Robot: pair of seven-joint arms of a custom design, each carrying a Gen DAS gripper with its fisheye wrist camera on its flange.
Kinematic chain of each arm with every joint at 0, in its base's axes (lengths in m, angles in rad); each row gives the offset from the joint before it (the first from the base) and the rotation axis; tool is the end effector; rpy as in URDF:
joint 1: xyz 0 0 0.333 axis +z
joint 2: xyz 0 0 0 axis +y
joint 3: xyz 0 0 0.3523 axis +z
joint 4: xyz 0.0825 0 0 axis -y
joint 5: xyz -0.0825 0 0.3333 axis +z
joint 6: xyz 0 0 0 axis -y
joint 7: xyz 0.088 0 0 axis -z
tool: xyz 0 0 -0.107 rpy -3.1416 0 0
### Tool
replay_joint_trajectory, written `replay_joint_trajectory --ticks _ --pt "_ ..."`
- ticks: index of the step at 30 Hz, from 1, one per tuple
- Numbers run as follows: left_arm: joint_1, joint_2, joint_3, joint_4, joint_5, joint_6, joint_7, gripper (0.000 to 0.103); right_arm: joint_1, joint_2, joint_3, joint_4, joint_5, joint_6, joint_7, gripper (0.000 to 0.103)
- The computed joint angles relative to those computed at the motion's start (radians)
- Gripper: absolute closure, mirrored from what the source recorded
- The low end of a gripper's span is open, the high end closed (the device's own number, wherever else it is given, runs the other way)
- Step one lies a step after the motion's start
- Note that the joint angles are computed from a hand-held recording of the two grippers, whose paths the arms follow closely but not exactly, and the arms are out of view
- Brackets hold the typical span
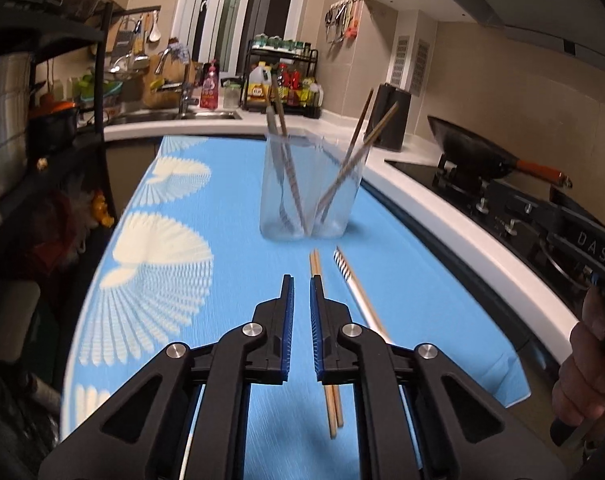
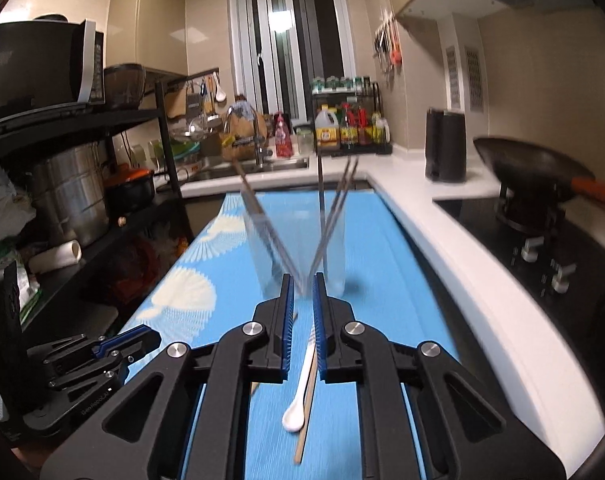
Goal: Organize utensils
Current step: 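Withdraw both open grippers back to the remaining chopsticks, then grasp a chopstick with the left gripper while the right gripper grasps another chopstick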
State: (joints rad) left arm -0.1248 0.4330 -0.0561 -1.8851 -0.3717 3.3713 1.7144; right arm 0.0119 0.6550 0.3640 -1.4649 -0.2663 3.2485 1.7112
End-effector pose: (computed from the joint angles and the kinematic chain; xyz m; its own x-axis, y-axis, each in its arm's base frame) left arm 0.6521 -0.0719 0.4696 0.0077 -0.9855 0.1692 -0.5138 -0.1491 -0.8449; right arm 0.7046 0.2077 0.5146 0.3696 -0.9220 -0.1151 -0.4002 -0.0462 -0.9153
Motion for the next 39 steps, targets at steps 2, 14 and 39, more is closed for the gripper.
replay_joint_trajectory --ticks 2,14,39 --pt "0.037 0.006 -0.051 -0.051 0.005 0.043 -0.009 0.095 0.005 -0.001 -0.018 -0.063 0.001 0.033 0.016 0.093" --pt "0.091 0.039 -0.132 -0.122 0.054 0.044 -0.042 0.095 -0.041 0.097 0.036 -0.139 -0.073 0.003 0.054 0.087" --pt "-0.158 0.101 0.143 0.012 0.076 -0.133 -0.107 0.095 0.06 0.086 -0.078 -0.107 0.089 -0.103 -0.038 0.097"
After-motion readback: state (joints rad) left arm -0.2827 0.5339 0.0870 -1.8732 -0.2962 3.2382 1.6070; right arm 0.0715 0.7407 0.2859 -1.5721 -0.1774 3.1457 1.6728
